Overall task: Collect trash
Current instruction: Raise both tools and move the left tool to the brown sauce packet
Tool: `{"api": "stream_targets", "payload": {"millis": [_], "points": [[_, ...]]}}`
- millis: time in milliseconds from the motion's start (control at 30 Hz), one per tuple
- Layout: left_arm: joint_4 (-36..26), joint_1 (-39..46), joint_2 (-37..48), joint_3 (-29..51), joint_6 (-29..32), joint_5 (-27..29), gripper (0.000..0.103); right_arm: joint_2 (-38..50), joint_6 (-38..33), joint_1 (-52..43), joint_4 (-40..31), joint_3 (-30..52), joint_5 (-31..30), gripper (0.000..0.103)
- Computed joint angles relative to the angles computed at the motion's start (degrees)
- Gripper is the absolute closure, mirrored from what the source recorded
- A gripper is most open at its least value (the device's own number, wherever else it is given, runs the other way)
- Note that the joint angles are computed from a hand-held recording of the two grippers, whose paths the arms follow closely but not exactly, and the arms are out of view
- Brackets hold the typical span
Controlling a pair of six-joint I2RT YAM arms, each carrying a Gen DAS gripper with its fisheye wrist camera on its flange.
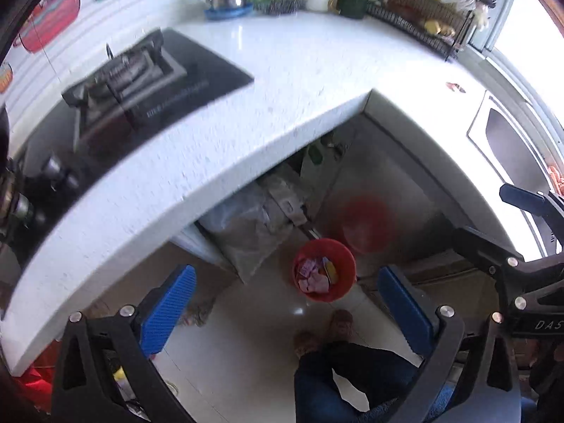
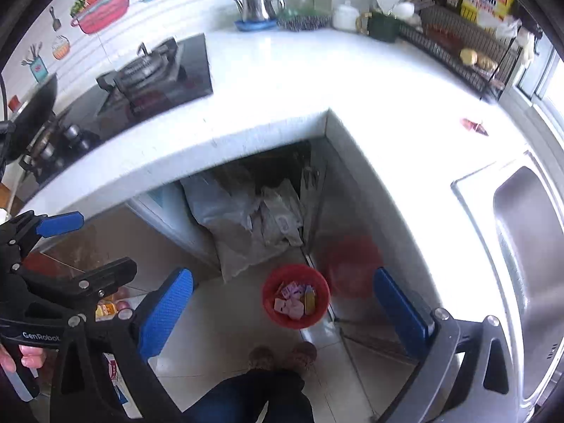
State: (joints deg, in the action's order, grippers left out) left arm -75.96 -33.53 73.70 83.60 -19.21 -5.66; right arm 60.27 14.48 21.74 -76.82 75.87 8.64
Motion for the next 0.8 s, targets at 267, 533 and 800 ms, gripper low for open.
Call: {"api": "stream_targets", "payload": {"millis": [267, 533, 800], "points": [[-3.6, -1.1, 3.4, 12.3, 1.1, -1.4, 0.0, 1.3, 0.2, -1.7, -4.4, 9.7, -0.2, 0.001], [-5.7, -3.9, 12.4, 27.1, 3.2, -1.9, 0.0, 2.3, -2.1, -7.2, -5.8, 15.7, 0.2, 0.001], [-9.6, -6.7, 27.7, 47.4, 5.3, -1.1, 0.0, 4.3, -9.8, -22.1, -5.2, 20.2, -6.0, 0.001]]}}
